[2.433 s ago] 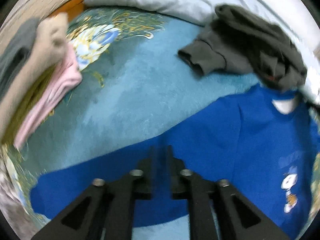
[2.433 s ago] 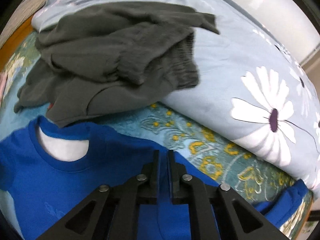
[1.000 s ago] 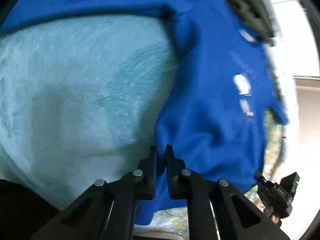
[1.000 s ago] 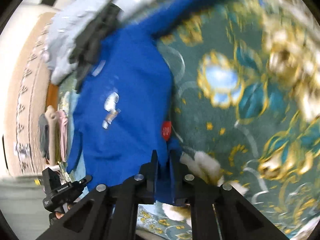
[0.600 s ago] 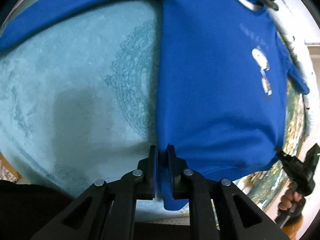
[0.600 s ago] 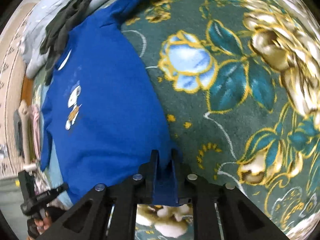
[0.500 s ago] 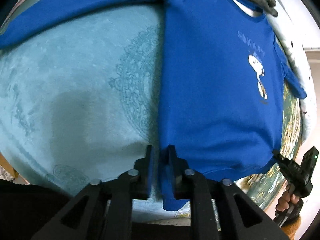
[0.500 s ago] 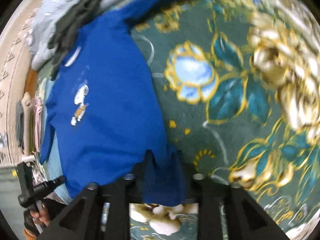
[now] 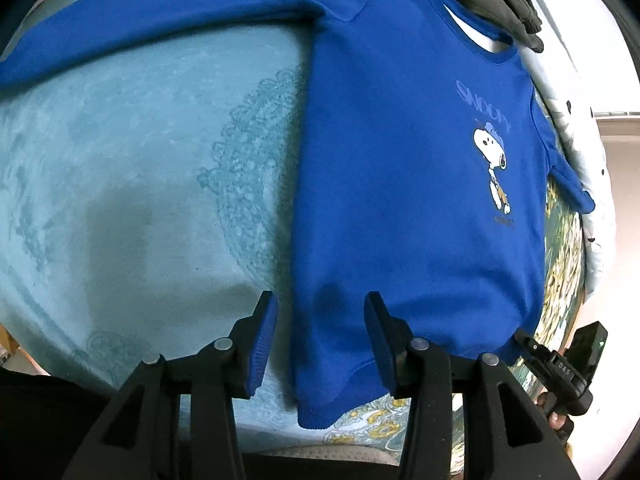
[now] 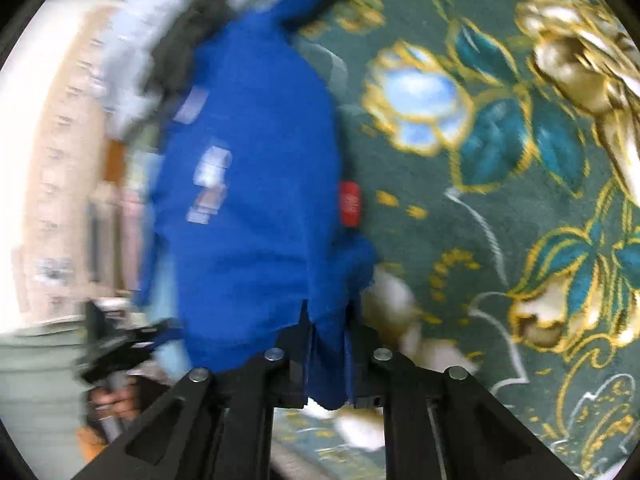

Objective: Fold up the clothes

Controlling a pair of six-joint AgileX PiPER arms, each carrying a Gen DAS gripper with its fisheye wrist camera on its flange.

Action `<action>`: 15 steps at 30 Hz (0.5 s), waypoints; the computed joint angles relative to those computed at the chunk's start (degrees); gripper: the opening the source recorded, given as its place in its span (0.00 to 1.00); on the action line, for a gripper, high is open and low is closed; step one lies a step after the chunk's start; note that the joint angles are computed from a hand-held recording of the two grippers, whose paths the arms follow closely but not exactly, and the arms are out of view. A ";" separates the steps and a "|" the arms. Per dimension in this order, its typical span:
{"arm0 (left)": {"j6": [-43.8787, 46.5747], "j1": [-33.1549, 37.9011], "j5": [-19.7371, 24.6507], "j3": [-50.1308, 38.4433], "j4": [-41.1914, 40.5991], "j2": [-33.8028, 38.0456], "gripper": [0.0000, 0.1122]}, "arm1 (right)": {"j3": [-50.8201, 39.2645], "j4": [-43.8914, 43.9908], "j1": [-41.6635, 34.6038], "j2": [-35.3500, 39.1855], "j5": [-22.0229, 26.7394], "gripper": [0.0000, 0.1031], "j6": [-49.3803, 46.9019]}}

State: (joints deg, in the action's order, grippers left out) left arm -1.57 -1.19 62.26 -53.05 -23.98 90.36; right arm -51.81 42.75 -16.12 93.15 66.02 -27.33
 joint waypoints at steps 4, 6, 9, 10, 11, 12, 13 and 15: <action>-2.23 1.94 0.56 -0.77 -0.06 -1.89 0.41 | -1.28 -6.31 -0.02 -0.17 -0.83 0.12 5.33; -4.48 0.85 0.70 -2.62 1.67 -2.43 0.41 | -0.40 -9.54 1.96 -0.10 -3.11 0.13 9.56; -5.97 -1.59 1.16 -6.35 3.52 -2.80 0.41 | 0.05 -11.10 2.74 -3.01 -2.30 0.19 11.92; -6.87 -3.35 1.18 -8.12 4.00 -2.58 0.41 | -0.11 -11.79 2.92 -4.34 -1.63 0.21 12.61; -8.04 -5.34 1.16 -10.08 4.56 -2.17 0.41 | -0.61 -12.66 1.92 -6.43 -0.93 0.25 13.55; -8.54 -6.49 1.35 -13.14 4.76 -0.26 0.41 | -1.27 -13.50 0.78 -8.44 -0.19 0.28 14.43; -8.78 -7.30 1.76 -16.73 4.84 2.19 0.41 | -2.08 -14.29 -0.38 -10.33 0.58 0.32 15.24; -7.52 -7.15 2.50 -20.30 4.36 3.83 0.41 | -3.82 -13.75 -3.99 -12.69 0.38 0.37 15.31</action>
State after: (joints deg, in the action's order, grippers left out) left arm -9.09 -8.34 64.76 -73.35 -19.63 94.19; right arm -55.62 28.99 -20.11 80.46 66.40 -12.02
